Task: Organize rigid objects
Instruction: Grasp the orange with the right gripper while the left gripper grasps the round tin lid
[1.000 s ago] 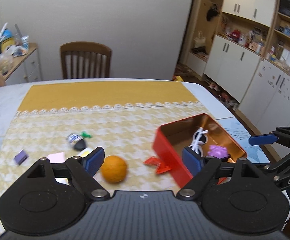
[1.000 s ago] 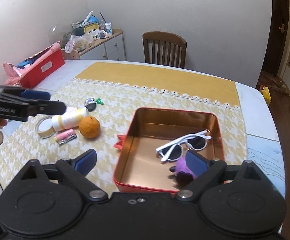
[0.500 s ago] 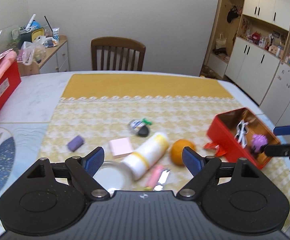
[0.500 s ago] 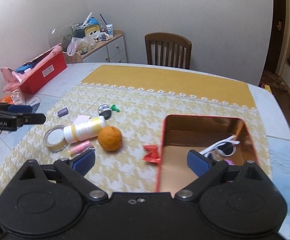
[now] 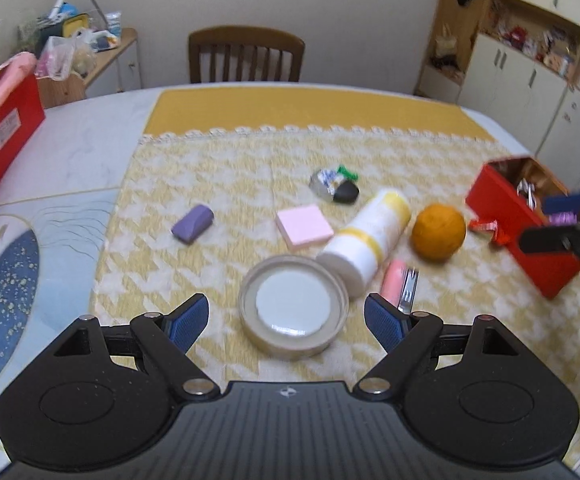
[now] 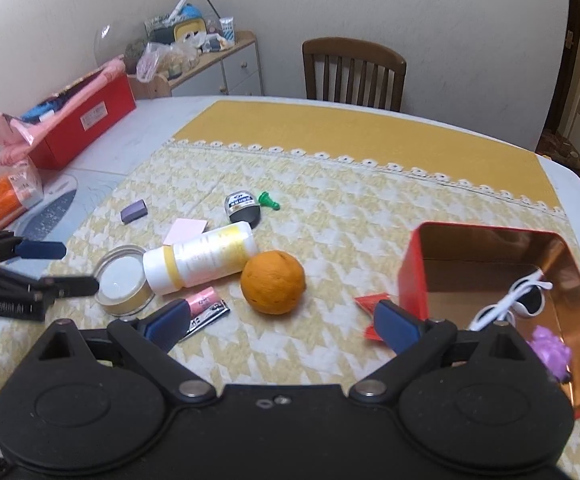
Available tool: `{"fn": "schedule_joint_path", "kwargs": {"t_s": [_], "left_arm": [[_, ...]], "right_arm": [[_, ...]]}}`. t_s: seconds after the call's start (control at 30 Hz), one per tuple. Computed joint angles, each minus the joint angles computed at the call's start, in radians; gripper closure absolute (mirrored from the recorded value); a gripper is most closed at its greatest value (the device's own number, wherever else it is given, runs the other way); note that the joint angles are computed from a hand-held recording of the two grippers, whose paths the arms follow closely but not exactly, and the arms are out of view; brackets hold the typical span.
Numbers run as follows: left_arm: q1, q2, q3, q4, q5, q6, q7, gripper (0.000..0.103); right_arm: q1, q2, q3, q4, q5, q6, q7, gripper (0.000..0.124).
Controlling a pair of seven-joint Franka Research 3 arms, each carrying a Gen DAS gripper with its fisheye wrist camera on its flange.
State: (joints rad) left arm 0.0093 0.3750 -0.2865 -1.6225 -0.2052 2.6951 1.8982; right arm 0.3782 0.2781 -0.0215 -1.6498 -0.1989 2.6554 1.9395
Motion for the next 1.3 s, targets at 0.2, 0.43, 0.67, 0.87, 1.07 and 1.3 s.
{"fn": "schedule_joint_path", "kwargs": {"t_s": [0.2,0.43,0.67,0.87,1.07,1.3], "left_arm": [[-0.002,0.028,-0.014,-0.003,0.014,0.015,0.082,0.018],[-0.020,0.067,-0.004,0.022,0.071,0.031,0.049,0.018],[-0.030,0.111,-0.004,0.075,0.102,0.018,0.006,0.018],[-0.046,0.138,0.010,0.107,0.139,0.016,-0.040,0.018],[-0.041,0.137,0.003,0.103,0.146,0.028,-0.058,0.019],[-0.057,0.138,0.022,0.108,0.190,0.020,-0.098,0.026]], "right_arm": [[0.012,0.101,-0.001,0.134,0.010,-0.073,-0.016,0.027],[0.022,0.212,-0.010,0.289,0.045,-0.172,-0.072,0.038],[0.022,0.271,-0.027,0.365,0.073,-0.219,-0.061,0.047],[0.013,0.285,-0.021,0.381,0.098,-0.230,-0.068,0.055],[0.018,0.299,-0.025,0.398,0.101,-0.241,-0.071,0.065],[0.019,0.308,-0.029,0.410,0.099,-0.256,-0.065,0.070]]}}
